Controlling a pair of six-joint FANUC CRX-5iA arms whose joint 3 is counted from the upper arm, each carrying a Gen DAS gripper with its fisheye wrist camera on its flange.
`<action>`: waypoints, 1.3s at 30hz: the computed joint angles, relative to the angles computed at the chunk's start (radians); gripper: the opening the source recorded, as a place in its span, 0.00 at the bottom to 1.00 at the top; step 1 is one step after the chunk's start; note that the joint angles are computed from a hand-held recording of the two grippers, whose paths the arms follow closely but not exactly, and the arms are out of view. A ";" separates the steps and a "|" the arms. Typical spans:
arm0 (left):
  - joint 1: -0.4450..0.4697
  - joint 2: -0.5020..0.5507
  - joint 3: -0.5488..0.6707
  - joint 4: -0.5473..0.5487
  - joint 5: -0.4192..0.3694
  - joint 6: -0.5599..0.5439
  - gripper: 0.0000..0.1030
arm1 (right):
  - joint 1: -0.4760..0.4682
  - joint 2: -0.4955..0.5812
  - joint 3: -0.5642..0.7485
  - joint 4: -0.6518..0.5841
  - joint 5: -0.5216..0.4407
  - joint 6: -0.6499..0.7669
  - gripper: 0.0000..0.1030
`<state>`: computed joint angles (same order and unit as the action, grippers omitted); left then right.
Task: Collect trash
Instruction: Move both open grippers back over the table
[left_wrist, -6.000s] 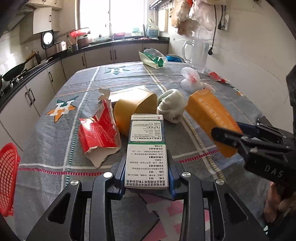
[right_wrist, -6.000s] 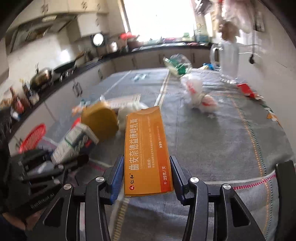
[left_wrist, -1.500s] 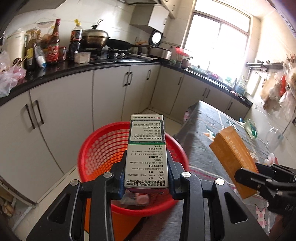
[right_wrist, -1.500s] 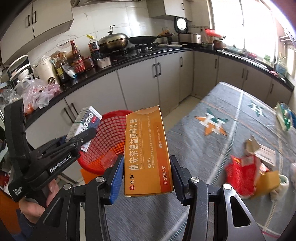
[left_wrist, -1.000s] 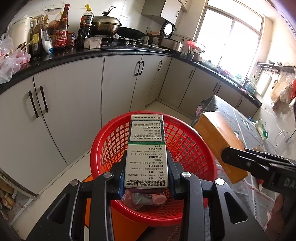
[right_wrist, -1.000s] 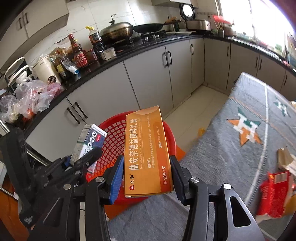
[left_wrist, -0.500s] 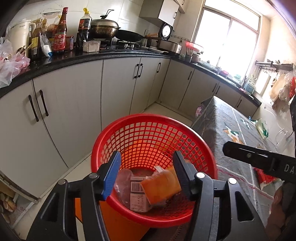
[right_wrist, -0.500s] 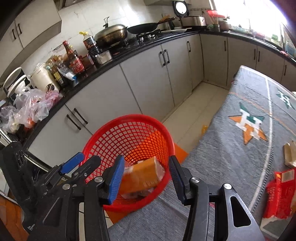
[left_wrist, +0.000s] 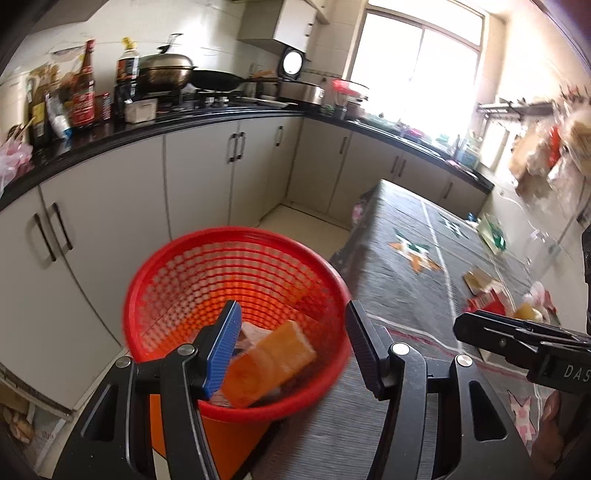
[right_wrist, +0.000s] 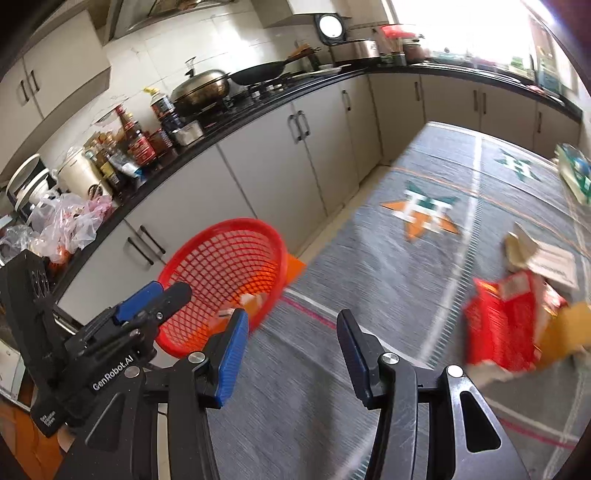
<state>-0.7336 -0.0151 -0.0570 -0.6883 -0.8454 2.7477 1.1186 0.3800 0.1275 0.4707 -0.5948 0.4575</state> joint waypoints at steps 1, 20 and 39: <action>-0.006 0.010 0.009 0.005 0.001 -0.009 0.56 | -0.003 -0.028 -0.047 0.030 0.016 -0.042 0.53; -0.097 0.272 0.269 0.190 -0.027 -0.299 0.57 | -0.164 -0.262 -0.391 0.410 -0.014 -0.422 0.43; -0.062 0.348 0.347 0.327 -0.034 -0.417 0.67 | -0.092 -0.413 -0.551 0.193 -0.018 -0.251 0.38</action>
